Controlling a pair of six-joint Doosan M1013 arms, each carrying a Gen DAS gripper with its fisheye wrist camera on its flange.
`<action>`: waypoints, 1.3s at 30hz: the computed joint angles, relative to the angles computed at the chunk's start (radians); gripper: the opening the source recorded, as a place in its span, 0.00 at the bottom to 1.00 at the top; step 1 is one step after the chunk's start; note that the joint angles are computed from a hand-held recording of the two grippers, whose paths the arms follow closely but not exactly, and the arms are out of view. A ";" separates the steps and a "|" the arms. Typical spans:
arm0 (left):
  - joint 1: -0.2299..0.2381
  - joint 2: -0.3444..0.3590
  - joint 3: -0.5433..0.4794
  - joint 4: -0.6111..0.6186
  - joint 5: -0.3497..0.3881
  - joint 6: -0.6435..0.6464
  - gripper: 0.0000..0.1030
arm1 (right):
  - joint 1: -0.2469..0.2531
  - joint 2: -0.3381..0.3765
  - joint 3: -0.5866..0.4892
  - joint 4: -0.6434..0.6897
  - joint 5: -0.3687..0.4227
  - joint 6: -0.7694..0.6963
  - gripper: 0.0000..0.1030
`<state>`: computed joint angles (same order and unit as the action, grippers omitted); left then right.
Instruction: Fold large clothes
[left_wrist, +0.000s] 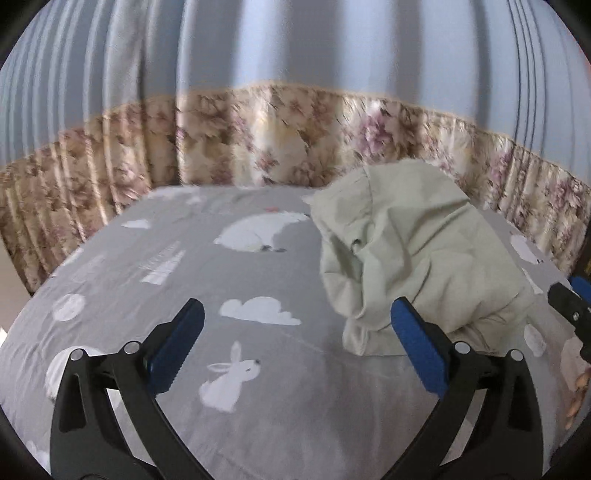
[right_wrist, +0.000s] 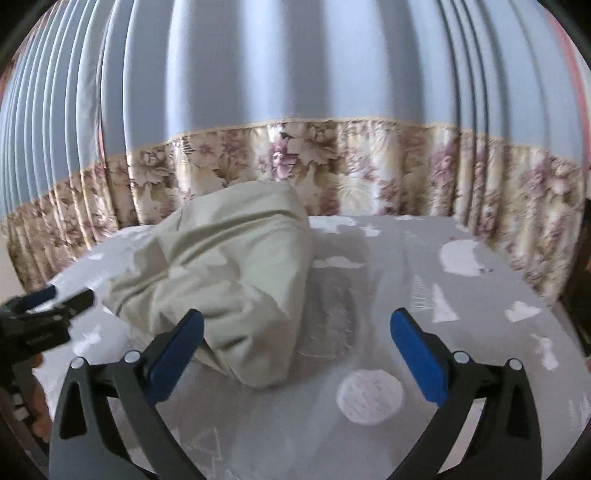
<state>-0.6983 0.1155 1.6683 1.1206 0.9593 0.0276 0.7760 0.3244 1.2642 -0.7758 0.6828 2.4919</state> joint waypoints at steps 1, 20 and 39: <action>-0.013 -0.002 0.011 0.036 0.024 -0.030 0.97 | 0.004 -0.009 0.015 -0.021 -0.004 0.029 0.98; -0.107 -0.010 0.059 0.256 0.182 -0.172 0.97 | 0.052 -0.061 0.117 -0.364 -0.017 0.324 0.98; -0.097 -0.012 0.057 0.218 0.163 -0.158 0.97 | 0.064 -0.058 0.114 -0.391 0.007 0.365 0.98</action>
<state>-0.7958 0.1036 1.7257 1.3390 1.1222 -0.1301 0.8403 0.2667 1.3782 -1.1666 0.6898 2.8569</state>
